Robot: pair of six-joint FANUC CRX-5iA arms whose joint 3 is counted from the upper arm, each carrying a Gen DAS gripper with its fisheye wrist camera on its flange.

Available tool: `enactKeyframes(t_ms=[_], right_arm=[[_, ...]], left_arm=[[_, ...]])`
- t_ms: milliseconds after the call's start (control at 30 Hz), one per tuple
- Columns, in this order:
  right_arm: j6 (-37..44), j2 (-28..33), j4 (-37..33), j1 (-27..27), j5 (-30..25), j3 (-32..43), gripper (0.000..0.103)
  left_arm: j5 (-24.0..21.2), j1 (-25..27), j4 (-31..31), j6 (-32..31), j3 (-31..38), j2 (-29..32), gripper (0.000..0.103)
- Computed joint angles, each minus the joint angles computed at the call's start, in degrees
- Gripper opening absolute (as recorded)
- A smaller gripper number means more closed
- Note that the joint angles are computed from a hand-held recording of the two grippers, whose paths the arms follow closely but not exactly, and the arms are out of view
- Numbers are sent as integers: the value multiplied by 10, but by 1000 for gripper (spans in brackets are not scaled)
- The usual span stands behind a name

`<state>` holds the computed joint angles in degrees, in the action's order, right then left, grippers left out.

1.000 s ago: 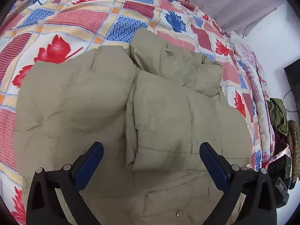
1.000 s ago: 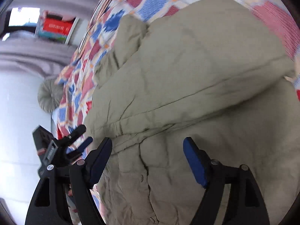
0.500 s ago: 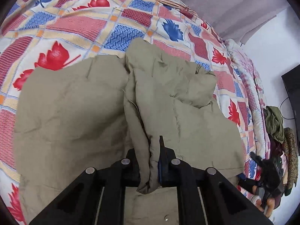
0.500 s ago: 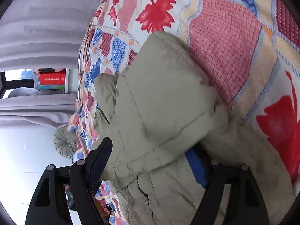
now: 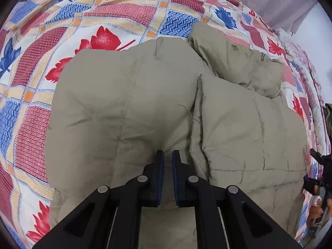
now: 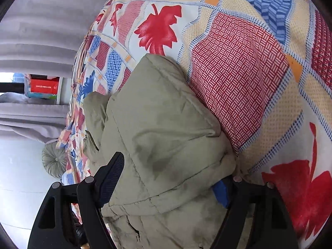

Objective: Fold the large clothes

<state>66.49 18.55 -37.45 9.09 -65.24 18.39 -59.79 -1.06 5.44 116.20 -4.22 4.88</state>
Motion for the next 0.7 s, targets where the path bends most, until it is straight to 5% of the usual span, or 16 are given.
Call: enactKeyframes(t_ms=[100,267,600,700], right_arm=[[4,-2,10,6,-15,7,80],[-4,3,9,4,-27,15,80],[-9,5,1,4,-27,13,80],[-3,11,-1,2,-38,20,80]], left_arm=[[-4,1,0,4,2,-11,12],[57,24,94,-35,-36,-35,12],[70,9,181,-87,-31,24,13],[38,-2,122,-44,1,39,13]])
